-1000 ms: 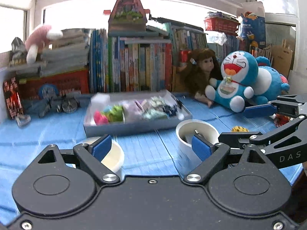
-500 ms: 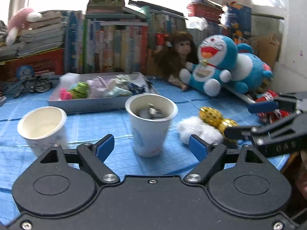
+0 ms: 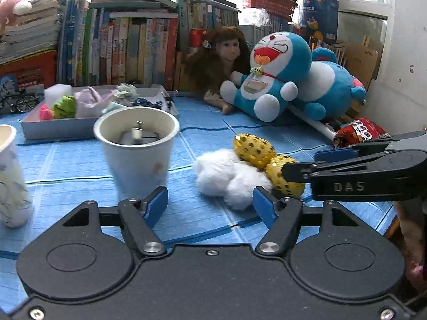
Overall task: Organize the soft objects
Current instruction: 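Grasp the white fluffy plush with the left tool while the right tool grasps the gold sequined bow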
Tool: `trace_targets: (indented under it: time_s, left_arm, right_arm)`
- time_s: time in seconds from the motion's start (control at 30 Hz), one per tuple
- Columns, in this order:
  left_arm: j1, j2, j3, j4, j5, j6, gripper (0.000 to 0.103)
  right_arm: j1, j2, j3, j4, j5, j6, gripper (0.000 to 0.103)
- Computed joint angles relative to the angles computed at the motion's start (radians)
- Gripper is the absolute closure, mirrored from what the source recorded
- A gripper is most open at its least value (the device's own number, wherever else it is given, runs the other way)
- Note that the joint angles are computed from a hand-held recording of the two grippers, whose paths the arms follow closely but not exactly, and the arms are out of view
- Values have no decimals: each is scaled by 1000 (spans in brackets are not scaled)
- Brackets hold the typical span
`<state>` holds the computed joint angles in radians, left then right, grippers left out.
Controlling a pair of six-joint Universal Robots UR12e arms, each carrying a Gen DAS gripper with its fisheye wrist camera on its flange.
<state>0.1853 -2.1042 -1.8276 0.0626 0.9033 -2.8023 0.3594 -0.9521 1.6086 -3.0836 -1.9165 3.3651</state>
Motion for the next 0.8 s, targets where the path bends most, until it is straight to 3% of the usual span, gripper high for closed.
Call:
trace_targets:
  time_s: [0.17, 0.37, 0.5, 0.6, 0.63, 0.67, 0.8]
  left_arm:
    - [-18, -38, 17, 58, -12, -74, 40]
    - [-37, -63, 42, 29, 5, -123, 37]
    - [-51, -72, 57, 17, 30, -175, 29]
    - [-57, -78, 66, 17, 34, -195, 29]
    - [-58, -80, 69, 15, 32, -199, 31]
    - [-57, -80, 69, 14, 22, -199, 41]
    - [-46, -75, 67, -23, -39, -180, 67]
  right_arm:
    - [-11, 8, -7, -3, 1, -5, 41]
    - [-63, 0, -18, 42, 161, 21, 35]
    - [-96, 9, -41, 88, 263, 86, 35]
    - [-115, 21, -60, 126, 330, 137, 36]
    - [-121, 26, -65, 132, 354, 155, 47]
    - [-126, 30, -68, 137, 377, 170, 51]
    - [-124, 31, -76, 158, 394, 148, 58]
